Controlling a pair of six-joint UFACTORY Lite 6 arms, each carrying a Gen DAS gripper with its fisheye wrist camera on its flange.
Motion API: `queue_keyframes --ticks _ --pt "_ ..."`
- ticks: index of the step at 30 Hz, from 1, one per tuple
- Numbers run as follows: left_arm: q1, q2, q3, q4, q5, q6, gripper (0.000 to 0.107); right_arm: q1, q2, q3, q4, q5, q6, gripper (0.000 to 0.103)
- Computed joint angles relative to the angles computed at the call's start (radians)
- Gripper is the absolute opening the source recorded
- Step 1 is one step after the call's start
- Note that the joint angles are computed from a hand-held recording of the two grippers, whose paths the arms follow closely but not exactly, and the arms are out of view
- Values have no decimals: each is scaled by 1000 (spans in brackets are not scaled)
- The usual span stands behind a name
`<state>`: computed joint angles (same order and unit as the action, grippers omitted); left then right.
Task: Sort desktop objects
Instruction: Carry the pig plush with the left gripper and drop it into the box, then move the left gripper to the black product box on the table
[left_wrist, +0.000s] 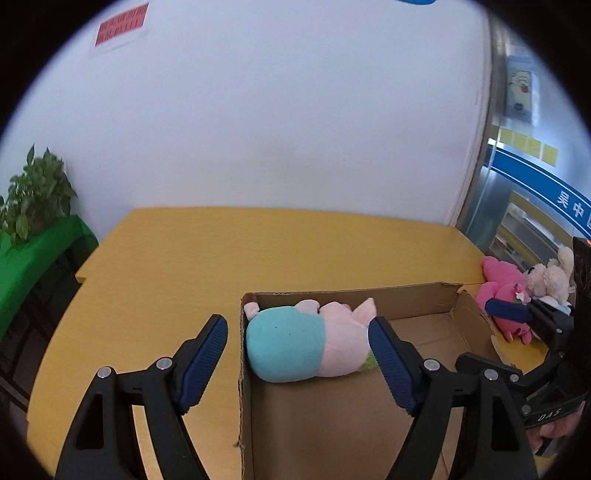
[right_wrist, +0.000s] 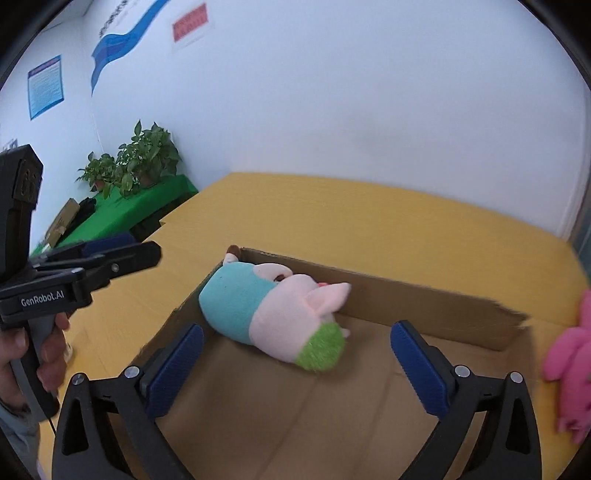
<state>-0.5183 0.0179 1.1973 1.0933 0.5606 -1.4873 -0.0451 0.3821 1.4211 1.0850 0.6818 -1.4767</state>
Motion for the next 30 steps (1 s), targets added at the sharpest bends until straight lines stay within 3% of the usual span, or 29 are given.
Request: queue_keyframes --ticks 3,6,7,11,15,18,23,26,30 --pt "-168 -145 -145 97 123 -135 81 -148 -229 -217 35 65 -166 103" --pt "-306 -125 -196 105 190 -239 81 -337 -347 -358 28 172 -277 103" --pt "-336 -123 -231 96 198 -267 81 -430 -325 -349 0 214 -304 103" --pt "-385 -100 -357 43 161 -352 81 -591 -186 -342 -116 215 -329 103" --pt "-382 -40 -425 47 83 -447 81 -644 -92 -350 -163 113 -376 103" --pt "-389 -9 -451 104 88 -546 81 -673 -8 -295 -188 168 -333 103" --pt "-368 -43 -475 101 72 -558 81 -691 -66 -367 -187 133 -418 103" --pt "-440 -125 -506 90 151 -600 81 -729 -130 -415 -180 156 -449 103" --pt "-663 -201 -498 90 333 -618 81 -916 -204 -440 -170 383 -555 103"
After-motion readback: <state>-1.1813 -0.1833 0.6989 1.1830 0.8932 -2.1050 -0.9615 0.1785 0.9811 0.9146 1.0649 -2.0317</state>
